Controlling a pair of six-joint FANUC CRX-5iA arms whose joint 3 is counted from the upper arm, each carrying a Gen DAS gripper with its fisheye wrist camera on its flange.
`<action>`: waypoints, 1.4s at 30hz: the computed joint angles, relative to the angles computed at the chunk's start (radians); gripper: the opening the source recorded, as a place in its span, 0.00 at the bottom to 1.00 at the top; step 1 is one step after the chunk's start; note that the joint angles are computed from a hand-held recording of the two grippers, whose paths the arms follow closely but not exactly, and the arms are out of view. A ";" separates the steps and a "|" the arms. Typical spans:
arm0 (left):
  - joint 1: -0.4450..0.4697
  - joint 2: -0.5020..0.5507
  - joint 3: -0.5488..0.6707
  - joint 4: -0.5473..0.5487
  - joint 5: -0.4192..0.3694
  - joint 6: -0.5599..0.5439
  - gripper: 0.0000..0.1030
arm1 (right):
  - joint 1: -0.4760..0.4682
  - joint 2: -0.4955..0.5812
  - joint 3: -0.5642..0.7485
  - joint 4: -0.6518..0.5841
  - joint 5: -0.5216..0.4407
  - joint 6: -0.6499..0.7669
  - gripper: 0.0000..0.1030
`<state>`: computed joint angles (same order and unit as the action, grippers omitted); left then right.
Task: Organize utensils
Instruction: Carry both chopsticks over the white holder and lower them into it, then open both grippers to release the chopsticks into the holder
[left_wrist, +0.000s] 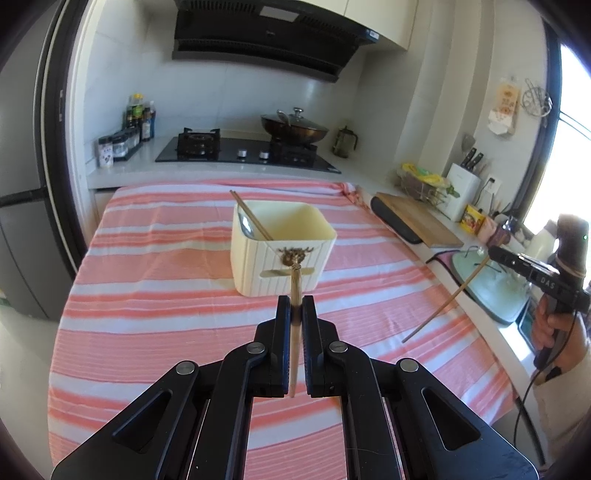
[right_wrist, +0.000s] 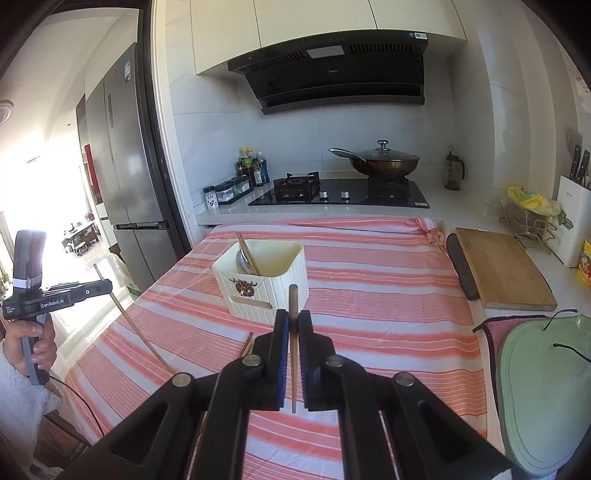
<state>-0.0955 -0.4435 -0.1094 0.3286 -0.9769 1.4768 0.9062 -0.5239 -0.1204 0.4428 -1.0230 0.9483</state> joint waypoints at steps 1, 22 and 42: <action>0.001 0.001 -0.002 0.008 0.001 -0.003 0.04 | -0.005 0.003 0.002 -0.005 0.001 0.003 0.05; -0.069 0.279 0.438 -0.174 0.120 0.074 0.04 | -0.177 0.331 0.362 -0.114 0.232 0.156 0.05; -0.022 0.524 0.512 -0.120 -0.105 0.139 0.47 | -0.276 0.774 0.841 -0.475 -0.120 0.399 0.35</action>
<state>-0.1176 0.0810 0.4026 0.2090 -1.0817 1.6155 0.6300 0.2500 0.7203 -0.0325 -1.1427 1.3474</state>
